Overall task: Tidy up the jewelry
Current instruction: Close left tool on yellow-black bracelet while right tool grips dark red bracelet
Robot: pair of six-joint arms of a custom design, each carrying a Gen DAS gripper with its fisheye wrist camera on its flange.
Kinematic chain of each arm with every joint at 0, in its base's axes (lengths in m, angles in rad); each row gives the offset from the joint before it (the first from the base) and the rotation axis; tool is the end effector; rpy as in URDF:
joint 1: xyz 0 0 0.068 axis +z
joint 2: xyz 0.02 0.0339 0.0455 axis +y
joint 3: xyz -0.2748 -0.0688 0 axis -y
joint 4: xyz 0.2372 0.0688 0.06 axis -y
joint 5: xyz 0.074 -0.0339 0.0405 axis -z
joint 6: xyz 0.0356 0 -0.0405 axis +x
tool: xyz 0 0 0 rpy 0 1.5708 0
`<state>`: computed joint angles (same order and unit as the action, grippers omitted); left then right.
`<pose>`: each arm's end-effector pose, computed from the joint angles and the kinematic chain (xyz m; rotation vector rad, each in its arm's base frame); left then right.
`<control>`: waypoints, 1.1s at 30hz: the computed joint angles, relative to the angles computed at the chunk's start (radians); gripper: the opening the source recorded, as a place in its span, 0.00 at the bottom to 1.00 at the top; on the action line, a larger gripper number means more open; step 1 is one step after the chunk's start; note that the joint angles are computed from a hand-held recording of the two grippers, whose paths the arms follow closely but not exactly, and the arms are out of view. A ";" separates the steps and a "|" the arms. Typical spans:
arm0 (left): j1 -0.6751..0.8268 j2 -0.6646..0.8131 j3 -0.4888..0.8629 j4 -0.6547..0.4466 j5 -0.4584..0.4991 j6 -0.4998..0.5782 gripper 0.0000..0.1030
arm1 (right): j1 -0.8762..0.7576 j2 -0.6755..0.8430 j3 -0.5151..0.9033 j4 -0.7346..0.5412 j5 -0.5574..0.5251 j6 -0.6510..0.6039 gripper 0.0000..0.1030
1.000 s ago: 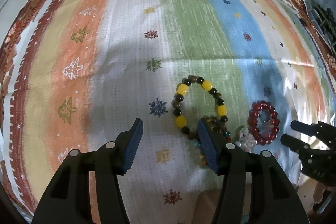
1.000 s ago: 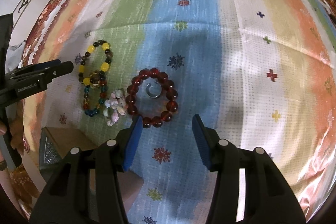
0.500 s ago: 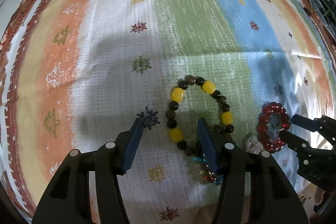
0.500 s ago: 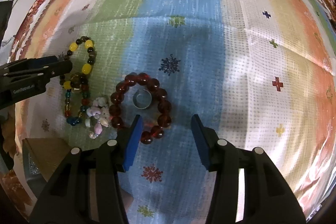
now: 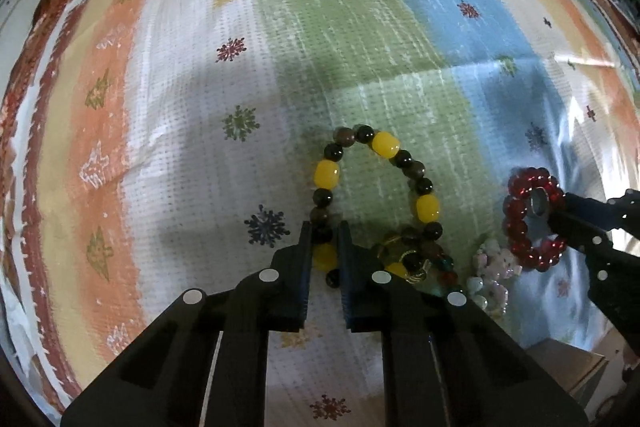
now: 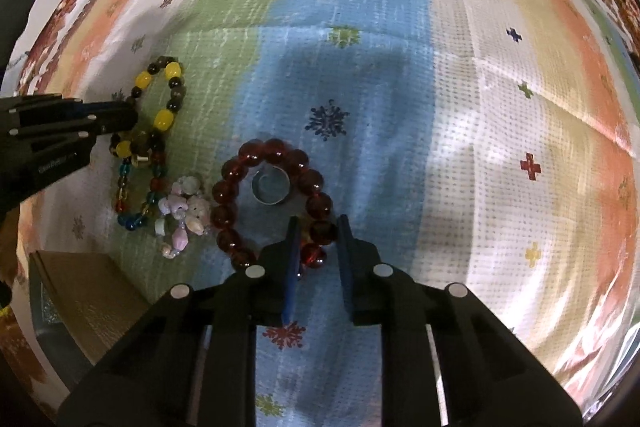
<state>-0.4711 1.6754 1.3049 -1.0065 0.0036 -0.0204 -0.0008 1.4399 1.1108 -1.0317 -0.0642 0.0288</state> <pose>0.2785 -0.1420 0.2493 0.6605 2.8788 -0.0750 0.2508 0.0021 0.2589 0.0335 2.9308 0.0984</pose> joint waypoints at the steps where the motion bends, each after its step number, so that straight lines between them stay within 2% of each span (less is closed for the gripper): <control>1: 0.009 0.000 0.006 -0.005 0.020 -0.005 0.11 | -0.005 -0.001 0.001 -0.001 -0.010 0.005 0.17; 6: 0.043 -0.028 0.018 -0.028 0.111 -0.019 0.11 | -0.021 -0.029 0.038 -0.036 -0.057 0.004 0.14; 17: 0.053 -0.120 0.075 -0.076 0.202 -0.041 0.11 | 0.005 -0.111 0.134 -0.109 -0.109 -0.016 0.14; 33: 0.031 -0.239 0.092 -0.100 0.222 -0.073 0.10 | 0.072 -0.177 0.199 -0.143 -0.088 0.012 0.14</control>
<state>-0.4406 1.4361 1.3972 -1.1067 0.2258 -0.0936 0.0712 1.2632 1.3102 -1.1747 -0.1518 0.0407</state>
